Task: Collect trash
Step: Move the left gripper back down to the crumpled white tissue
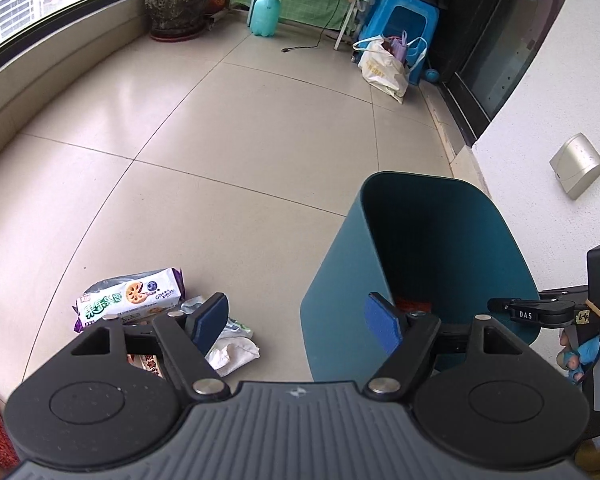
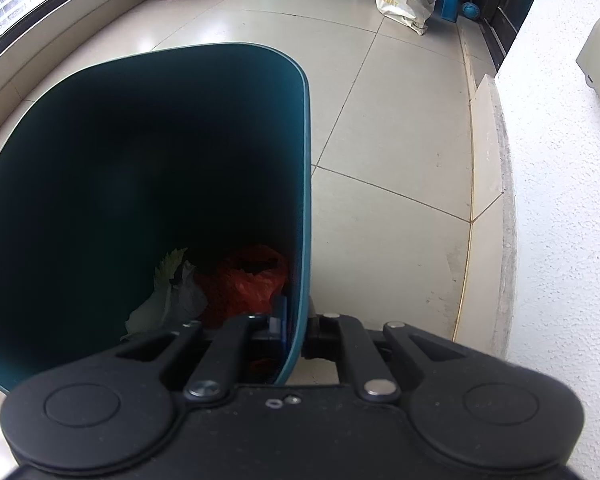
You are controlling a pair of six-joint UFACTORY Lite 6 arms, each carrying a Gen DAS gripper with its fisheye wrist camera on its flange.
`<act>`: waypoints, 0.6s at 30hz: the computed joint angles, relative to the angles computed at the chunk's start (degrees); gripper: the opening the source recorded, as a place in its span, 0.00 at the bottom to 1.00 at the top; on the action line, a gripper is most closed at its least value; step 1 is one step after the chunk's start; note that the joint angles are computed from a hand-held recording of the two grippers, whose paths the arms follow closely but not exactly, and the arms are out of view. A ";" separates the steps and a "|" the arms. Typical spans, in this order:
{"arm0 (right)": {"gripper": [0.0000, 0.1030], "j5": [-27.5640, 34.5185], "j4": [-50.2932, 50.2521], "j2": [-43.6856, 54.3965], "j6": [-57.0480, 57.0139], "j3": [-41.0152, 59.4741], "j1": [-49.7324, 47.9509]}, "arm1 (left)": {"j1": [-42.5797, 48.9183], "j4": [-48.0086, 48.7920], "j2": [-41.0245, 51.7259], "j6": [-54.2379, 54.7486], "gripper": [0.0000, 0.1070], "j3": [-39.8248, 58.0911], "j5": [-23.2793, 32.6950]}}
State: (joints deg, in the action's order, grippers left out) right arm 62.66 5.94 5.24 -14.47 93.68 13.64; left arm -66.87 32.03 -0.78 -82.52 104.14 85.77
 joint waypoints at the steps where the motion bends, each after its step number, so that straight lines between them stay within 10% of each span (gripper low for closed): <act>1: 0.05 0.14 -0.39 0.25 0.47 0.39 0.32 | 0.14 0.02 -1.87 -0.65 0.70 -2.50 -0.70; 18: 0.07 -1.89 -5.97 -0.49 5.21 -2.12 5.50 | 20.77 -16.59 -33.41 1.22 0.75 -54.98 -19.61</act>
State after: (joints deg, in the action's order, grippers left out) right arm 60.77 -0.04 4.74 -9.26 91.56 19.15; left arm -46.09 15.44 -34.20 -81.30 49.16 66.16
